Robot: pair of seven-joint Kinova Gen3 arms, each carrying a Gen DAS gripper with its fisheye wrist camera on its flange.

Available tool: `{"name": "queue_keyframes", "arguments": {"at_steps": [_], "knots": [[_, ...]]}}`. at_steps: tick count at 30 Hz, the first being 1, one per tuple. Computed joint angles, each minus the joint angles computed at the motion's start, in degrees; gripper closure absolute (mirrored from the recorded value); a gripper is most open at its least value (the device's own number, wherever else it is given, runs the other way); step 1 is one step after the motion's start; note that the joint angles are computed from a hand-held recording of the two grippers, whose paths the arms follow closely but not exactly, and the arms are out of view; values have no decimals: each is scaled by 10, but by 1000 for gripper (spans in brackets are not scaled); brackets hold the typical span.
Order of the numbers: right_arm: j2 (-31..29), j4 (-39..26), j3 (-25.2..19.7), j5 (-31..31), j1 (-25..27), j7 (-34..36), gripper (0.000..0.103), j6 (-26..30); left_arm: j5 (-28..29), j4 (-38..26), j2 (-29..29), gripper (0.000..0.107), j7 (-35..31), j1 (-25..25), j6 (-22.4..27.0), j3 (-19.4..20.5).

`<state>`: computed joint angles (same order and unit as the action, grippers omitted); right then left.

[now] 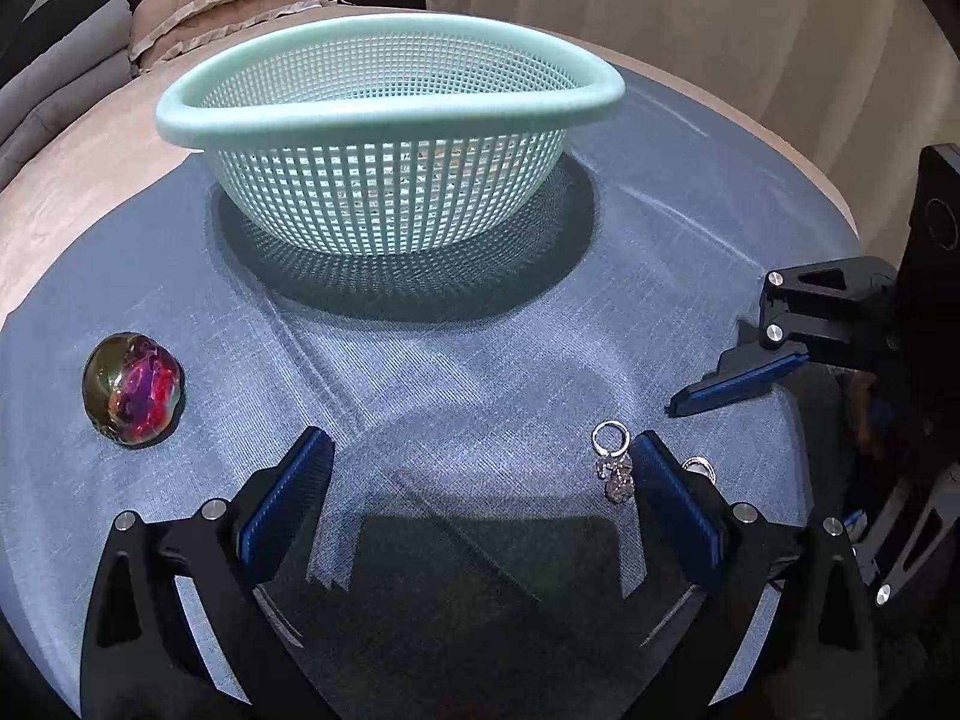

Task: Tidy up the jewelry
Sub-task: 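Grasp a silver earring with the left tool while the right tool grasps the other earring, then carry both silver earrings over the green basket and open both tools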

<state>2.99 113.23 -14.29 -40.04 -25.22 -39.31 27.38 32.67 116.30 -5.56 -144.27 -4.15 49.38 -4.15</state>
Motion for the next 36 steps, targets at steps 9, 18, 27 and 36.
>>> {"name": "queue_keyframes", "arguments": {"at_steps": [9,18,27,36], "knots": [[6,-8,1,47,-3,-41,90,3,-68,32,-39,21,85,42,-66,20],[-12,-2,10,52,5,-43,90,22,-48,42,-75,98,57,60,-24,1],[-59,14,50,12,23,-35,90,46,-104,27,-111,98,120,62,13,-1],[-132,20,85,69,19,-94,90,42,-108,-17,-151,98,128,42,73,-65]]}}
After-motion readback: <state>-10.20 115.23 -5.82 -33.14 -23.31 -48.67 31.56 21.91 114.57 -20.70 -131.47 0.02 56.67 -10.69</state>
